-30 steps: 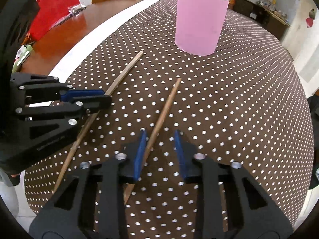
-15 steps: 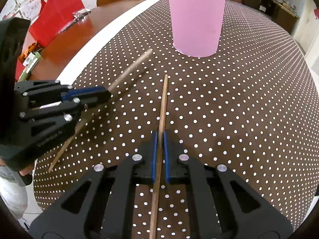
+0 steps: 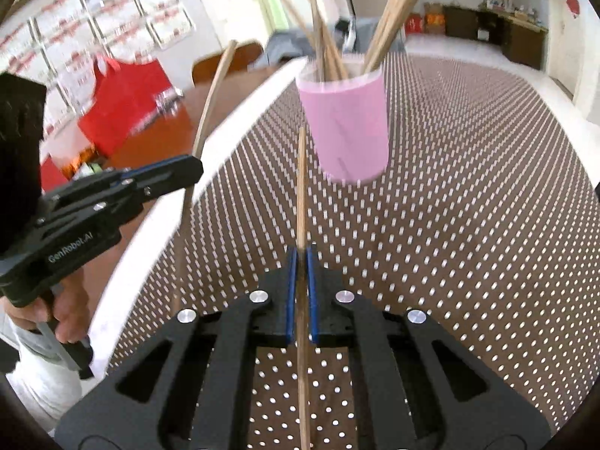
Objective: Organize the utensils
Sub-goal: 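Lift both chopsticks over the pink cup and release them inside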
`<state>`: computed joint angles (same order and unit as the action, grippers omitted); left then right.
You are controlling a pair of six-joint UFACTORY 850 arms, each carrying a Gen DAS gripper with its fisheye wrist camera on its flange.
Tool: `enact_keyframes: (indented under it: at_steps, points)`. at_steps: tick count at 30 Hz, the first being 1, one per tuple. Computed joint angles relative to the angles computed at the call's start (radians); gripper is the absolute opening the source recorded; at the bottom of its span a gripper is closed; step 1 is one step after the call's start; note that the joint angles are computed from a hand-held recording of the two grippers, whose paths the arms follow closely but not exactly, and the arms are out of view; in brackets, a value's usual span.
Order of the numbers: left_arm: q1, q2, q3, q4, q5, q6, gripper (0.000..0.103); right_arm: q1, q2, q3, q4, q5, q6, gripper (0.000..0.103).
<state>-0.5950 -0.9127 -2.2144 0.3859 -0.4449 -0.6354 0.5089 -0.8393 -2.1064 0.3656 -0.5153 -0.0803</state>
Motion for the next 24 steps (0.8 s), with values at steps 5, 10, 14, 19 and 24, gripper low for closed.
enact_keyframes:
  at_steps: [5, 10, 14, 19, 24]
  points:
    - [-0.01, 0.023, 0.009, 0.08, 0.083, -0.056, 0.006, -0.008, 0.047, 0.048, 0.116, 0.111, -0.097, 0.006]
    - [-0.017, 0.023, -0.01, 0.168, 0.13, -0.126, 0.006, 0.0, 0.063, 0.047, 0.168, 0.208, -0.143, 0.006]
    - [-0.021, 0.011, -0.04, 0.367, 0.156, -0.295, 0.006, 0.001, 0.054, 0.018, 0.213, 0.247, -0.184, 0.006]
    - [-0.016, -0.012, -0.077, 0.658, 0.207, -0.587, 0.006, -0.001, 0.042, -0.021, 0.248, 0.295, -0.229, 0.006]
    - [-0.005, -0.071, -0.178, 0.793, 0.206, -0.755, 0.006, 0.007, 0.014, -0.093, 0.166, 0.334, -0.17, 0.006]
